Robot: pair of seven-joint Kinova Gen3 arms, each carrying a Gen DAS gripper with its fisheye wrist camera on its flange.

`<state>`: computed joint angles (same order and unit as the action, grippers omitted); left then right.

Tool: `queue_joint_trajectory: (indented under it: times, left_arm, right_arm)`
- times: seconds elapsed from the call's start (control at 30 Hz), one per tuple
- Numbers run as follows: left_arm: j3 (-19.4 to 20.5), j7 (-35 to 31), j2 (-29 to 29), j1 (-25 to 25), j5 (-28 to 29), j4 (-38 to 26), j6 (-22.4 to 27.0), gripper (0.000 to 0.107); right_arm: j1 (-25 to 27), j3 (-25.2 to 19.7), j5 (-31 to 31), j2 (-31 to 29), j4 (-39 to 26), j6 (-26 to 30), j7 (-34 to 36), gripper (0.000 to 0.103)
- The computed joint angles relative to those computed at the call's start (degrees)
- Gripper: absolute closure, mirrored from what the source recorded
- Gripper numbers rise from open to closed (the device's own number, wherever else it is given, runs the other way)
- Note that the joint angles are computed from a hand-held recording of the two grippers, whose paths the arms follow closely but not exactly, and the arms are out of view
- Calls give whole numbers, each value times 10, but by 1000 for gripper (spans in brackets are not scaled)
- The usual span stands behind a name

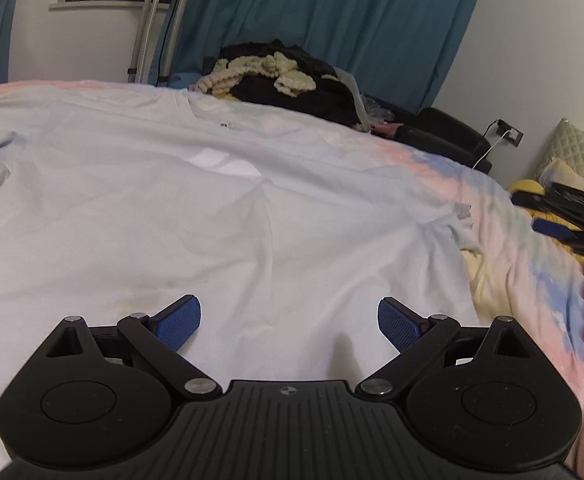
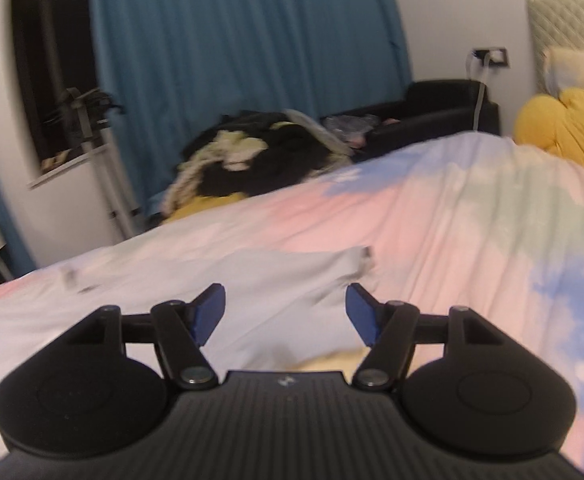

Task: Fold clothes
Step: 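Open the right gripper to release the sleeve onto the bed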

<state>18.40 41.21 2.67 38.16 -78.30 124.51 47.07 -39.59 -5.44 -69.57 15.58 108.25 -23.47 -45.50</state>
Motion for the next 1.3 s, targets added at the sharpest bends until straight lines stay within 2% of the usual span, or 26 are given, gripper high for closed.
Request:
queue_joint_trajectory:
  times: [0.07, 0.13, 0.23, 0.33, 0.4, 0.5, 0.63, 0.7, 0.77, 0.83, 1.0, 1.13, 1.23, 1.3]
  left_arm:
    - [4, 1, -11, 4, 3, 6, 7, 11]
    - [9, -16, -18, 5, 27, 2, 14, 11]
    - [25, -38, -21, 16, 58, -5, 51, 11]
    - [40, -59, -23, 33, 81, -7, 89, 11]
    - [45, -78, -11, 46, 97, -20, 126, 11]
    - [42, -98, -6, 55, 120, -32, 145, 11]
    - [46, -112, 8, 82, 119, -44, 188, 11]
    - [51, -124, 2, 94, 128, -44, 220, 11]
    - [50, -167, -20, 97, 149, -51, 243, 11]
    - [14, -214, -73, 119, 178, -50, 249, 11]
    - [-105, -330, -206, 251, 268, -75, 347, 11]
    - [-195, -424, -300, 352, 361, -88, 416, 12]
    - [-255, -468, -363, 363, 431, -82, 414, 13]
    - [-300, -501, -395, 353, 472, -70, 375, 13]
  right_arm:
    - [-52, -5, -47, -41, 36, -37, 29, 35]
    - [-73, -36, -82, -82, 66, -52, 20, 35]
    - [-75, -111, -77, -119, 112, -98, -45, 34]
    - [-105, -152, -69, -119, 148, -164, -67, 34]
    - [-118, -166, -85, -114, 158, -181, -56, 34]
    - [-127, -170, -98, -108, 157, -186, -36, 34]
    - [-139, -172, -102, -102, 159, -209, -21, 34]
    - [-140, -171, -98, -105, 164, -209, -27, 34]
    - [-138, -170, -91, -110, 170, -204, -39, 31]
    - [-130, -168, -76, -119, 179, -189, -63, 28]
    - [-119, -168, -73, -124, 177, -158, -53, 23]
    - [-101, -157, -45, -120, 168, -107, -90, 22]
    - [-95, -151, -23, -116, 164, -84, -112, 22]
    - [-94, -148, -15, -114, 163, -76, -120, 22]
